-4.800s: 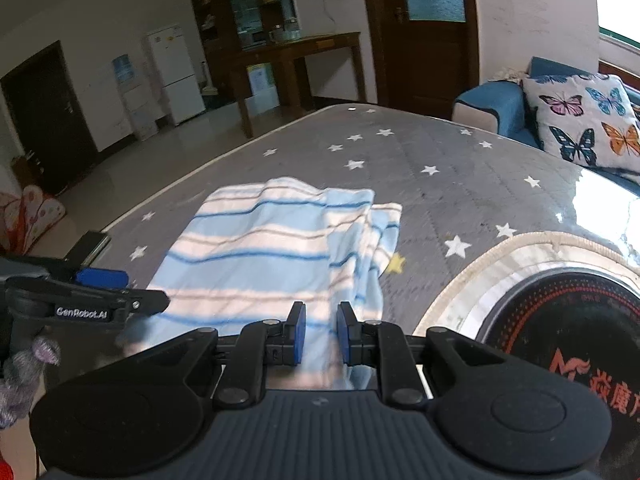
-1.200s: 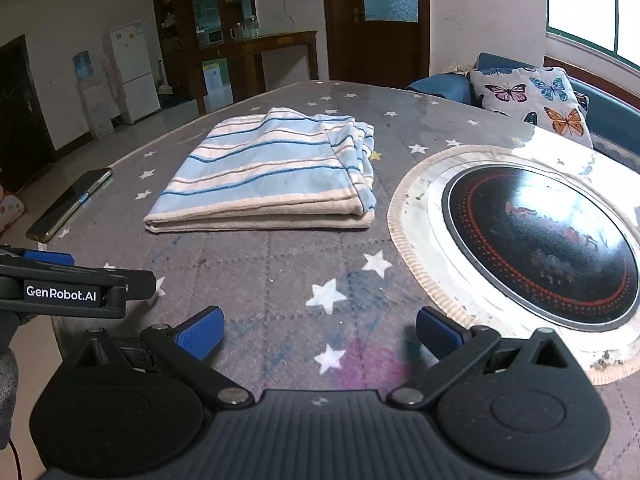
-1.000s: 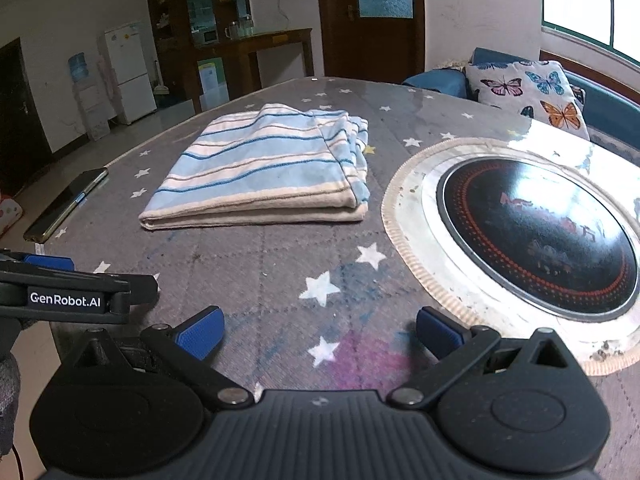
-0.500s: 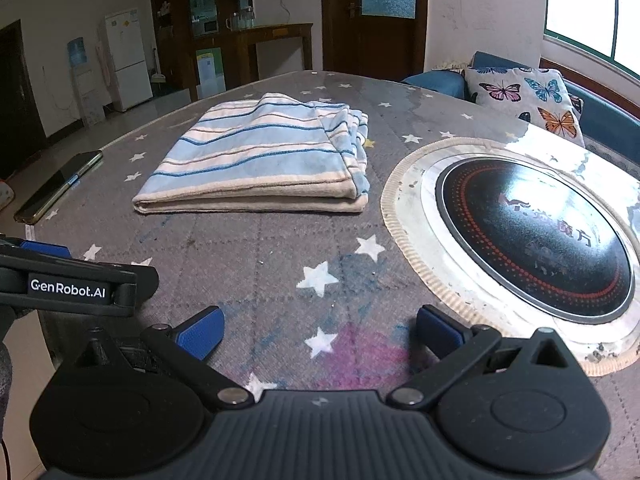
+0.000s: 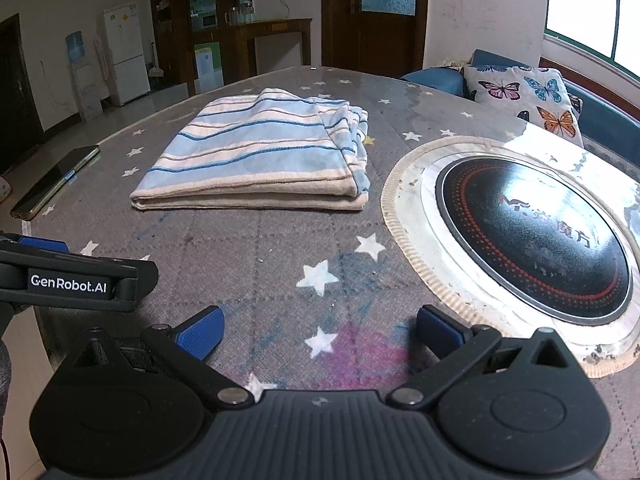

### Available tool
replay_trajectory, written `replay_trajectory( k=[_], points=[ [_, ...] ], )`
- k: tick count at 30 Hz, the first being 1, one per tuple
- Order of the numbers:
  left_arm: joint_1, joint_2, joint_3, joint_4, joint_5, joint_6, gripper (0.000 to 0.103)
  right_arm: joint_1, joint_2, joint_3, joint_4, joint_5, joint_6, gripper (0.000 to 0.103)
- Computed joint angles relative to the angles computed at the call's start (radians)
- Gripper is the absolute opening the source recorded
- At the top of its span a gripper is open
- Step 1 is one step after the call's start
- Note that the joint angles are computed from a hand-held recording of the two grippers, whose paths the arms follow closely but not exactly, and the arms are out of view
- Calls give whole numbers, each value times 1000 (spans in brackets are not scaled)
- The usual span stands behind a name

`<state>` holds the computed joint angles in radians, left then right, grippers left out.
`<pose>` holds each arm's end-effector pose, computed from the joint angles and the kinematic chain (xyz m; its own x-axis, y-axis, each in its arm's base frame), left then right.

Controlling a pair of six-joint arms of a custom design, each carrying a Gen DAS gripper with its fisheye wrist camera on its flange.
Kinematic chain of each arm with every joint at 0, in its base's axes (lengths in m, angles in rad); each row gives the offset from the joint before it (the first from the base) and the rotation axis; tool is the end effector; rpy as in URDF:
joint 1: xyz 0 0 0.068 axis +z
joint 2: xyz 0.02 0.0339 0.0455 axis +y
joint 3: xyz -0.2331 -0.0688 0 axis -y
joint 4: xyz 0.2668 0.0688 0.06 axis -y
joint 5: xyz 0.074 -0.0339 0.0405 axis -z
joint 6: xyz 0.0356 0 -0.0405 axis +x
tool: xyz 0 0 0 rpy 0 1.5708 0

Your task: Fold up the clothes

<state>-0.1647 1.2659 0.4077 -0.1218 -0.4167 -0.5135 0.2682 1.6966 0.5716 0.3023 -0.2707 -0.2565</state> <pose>0.2285 -0.0234 0.0847 -0.6780 -0.3427 -0.6503 -0.4656 0.8848 0.0192 0.2791 0.0866 0.0505 -0.5744 -0.4114 -0.7077 -0.5960 0.8028 0.0170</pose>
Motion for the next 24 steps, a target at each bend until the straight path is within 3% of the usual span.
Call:
replay_trajectory(
  k=[24],
  points=[
    [19, 19, 11, 22, 16, 21, 103, 8, 24, 32, -10, 8, 3, 103]
  ],
)
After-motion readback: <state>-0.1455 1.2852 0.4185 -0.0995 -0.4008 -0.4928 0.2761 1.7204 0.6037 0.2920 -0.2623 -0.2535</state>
